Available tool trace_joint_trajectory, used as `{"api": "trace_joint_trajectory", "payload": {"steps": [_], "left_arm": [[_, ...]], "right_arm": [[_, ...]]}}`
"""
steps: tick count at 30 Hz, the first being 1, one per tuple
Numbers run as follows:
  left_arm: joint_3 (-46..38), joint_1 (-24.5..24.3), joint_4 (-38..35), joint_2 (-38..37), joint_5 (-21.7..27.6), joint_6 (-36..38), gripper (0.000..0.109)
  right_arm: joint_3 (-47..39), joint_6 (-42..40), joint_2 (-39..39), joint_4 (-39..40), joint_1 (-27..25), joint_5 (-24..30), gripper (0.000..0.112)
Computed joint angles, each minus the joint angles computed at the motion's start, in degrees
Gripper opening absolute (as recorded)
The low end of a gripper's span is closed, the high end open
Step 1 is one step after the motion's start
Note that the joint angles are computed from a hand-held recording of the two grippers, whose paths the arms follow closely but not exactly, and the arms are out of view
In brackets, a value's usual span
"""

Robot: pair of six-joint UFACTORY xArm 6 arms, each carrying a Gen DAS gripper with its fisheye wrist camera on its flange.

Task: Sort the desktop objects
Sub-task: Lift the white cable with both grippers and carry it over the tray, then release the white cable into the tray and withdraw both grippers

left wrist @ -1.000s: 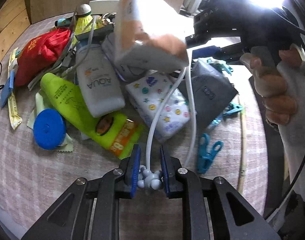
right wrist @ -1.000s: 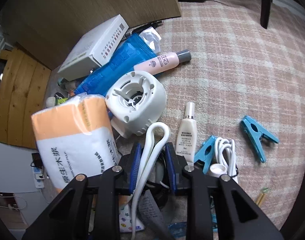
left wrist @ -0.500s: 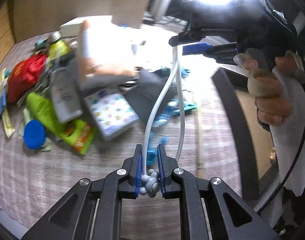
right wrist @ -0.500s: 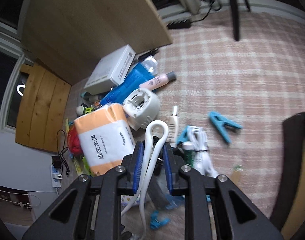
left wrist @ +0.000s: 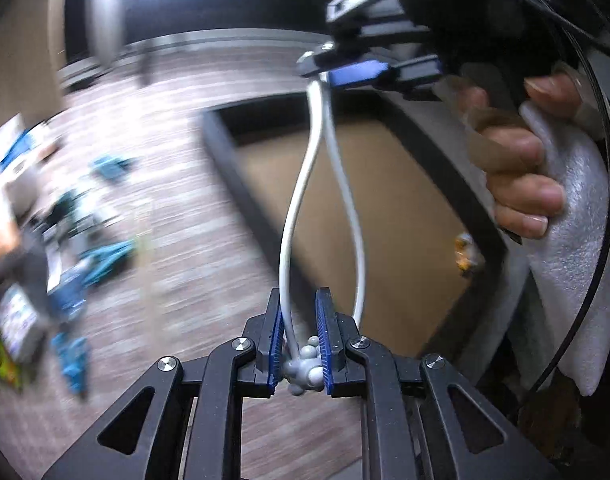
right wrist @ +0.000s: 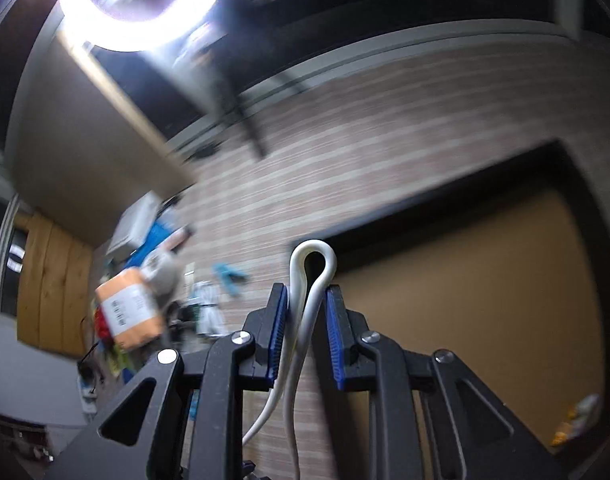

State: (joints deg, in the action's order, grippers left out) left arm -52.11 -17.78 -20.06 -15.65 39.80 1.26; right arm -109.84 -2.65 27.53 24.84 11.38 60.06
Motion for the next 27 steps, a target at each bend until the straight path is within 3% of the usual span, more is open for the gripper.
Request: {"api": "trace_joint_trajectory", "payload": {"steps": [5,8,11,13,27], "left_arm": [[-7.5,-6.5,0.6,8.2,1.4,2.2,0.007],[-9.7,-8.7,2.4,10.6,2.3,0.8,0.007],[-10.7,-7.6,-0.5,10.1,5.1,10.8,0.017],[-11.0,-7.2,-0.6,9.9,5.0,10.3,0.021],[-10.4,-5.8,0.2,9.0,5.0,9.2,0.021]], "right_arm": [[5.2,0.3,-3.4,-2.9,-5.5,-1.3,0.017],[4.7,-1.8,-3.5,-3.2,-7.9,1.6,0.017],[6.3,-3.0,-5.6,-4.7,-9.8,1.1,0.024],[8.4,-4.1,-7.8,-4.9,-11.2,-1.0,0.038],[16.7,-5.6,-15.8,-6.0,-17.1,-3.8,0.038]]}}
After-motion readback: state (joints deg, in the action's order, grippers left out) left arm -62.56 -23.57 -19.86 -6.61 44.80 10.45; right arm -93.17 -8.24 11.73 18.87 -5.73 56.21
